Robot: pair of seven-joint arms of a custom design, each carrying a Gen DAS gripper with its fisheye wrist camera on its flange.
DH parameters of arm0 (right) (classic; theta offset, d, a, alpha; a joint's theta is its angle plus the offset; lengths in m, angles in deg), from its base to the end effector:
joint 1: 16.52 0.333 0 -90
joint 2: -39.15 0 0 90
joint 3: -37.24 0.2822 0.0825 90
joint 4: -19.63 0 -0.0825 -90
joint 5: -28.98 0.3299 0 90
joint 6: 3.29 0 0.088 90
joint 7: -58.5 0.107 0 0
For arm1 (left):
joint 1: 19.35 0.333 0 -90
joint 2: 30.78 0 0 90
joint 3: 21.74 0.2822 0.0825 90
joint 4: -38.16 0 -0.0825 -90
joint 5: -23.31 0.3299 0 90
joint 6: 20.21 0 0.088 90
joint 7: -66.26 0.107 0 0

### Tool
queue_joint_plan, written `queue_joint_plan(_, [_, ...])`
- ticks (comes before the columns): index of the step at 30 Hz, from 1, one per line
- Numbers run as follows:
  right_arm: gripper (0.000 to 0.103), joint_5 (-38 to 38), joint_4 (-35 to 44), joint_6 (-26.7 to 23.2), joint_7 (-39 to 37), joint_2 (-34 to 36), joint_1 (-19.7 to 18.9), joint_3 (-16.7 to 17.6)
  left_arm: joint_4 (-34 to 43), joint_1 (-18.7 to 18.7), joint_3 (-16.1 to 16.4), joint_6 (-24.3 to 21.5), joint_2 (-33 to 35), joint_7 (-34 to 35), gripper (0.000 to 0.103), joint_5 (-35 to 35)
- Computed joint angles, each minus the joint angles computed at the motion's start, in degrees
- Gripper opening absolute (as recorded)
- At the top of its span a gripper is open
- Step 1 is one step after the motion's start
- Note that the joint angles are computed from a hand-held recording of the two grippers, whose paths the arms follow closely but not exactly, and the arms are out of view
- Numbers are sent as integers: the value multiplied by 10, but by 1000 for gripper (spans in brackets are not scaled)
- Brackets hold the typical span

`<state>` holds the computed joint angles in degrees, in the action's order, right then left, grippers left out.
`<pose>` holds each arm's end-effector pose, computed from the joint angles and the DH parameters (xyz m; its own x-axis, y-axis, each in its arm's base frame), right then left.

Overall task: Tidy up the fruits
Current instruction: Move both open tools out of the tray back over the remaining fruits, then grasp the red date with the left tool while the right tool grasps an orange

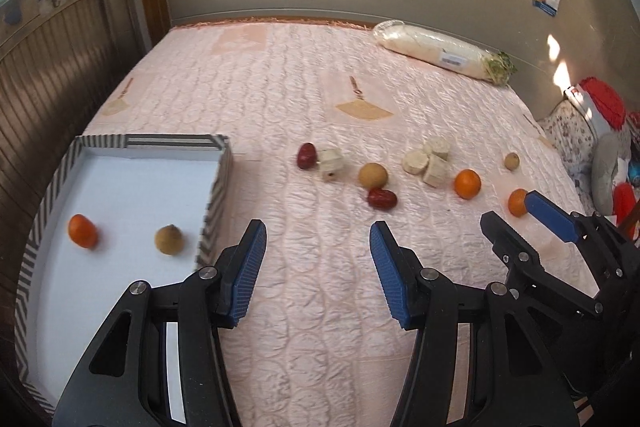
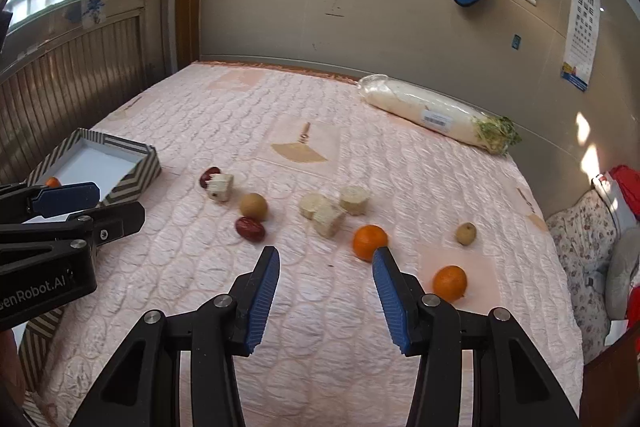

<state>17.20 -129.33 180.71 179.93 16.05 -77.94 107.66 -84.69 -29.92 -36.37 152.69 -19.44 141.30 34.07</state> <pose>0.4405 0.1012 0.3893 -0.1100 -0.9860 0.1252 -0.6950 -0.0137 -0.7189 0.5076 -0.2477 0.3974 -0.3534 -0.9322 0.0788 -0.7445 0.2292 -0.6270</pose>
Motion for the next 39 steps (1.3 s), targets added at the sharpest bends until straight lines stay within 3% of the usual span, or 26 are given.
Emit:
queue_joint_plan(9, [47, -1, -37, 10, -17, 13, 8, -52, 59, -2, -25, -50, 55, 29, 54, -19])
queue_joint_plan(14, [47, 18, -66, 31, -50, 43, 28, -113, 100, -21, -14, -83, 89, 29, 54, -7])
queue_joint_plan(17, [47, 36, -75, 35, -75, 60, 26, -132, 129, -32, -6, -100, 110, 18, 54, 1])
queue_joint_plan(21, [47, 58, -86, 55, -113, 98, 81, -211, 177, -48, 5, -130, 142, -4, 54, 15])
queue_joint_plan(26, [47, 85, -89, 70, -146, 120, 111, -253, 231, -59, 7, -159, 178, -23, 54, 21])
queue_joint_plan(29, [47, 92, -87, 76, -160, 135, 162, -308, 265, -62, 6, -177, 200, -20, 54, 20])
queue_joint_plan(36, [47, 128, -72, 79, -200, 156, 200, -339, 300, -76, 16, -191, 222, -32, 54, 35])
queue_joint_plan(38, [47, 128, -69, 79, -204, 162, 231, -372, 295, -89, 31, -185, 220, -48, 44, 56])
queue_joint_plan(39, [47, 132, -67, 79, -209, 164, 239, -379, 293, -94, 37, -182, 219, -56, 34, 67])
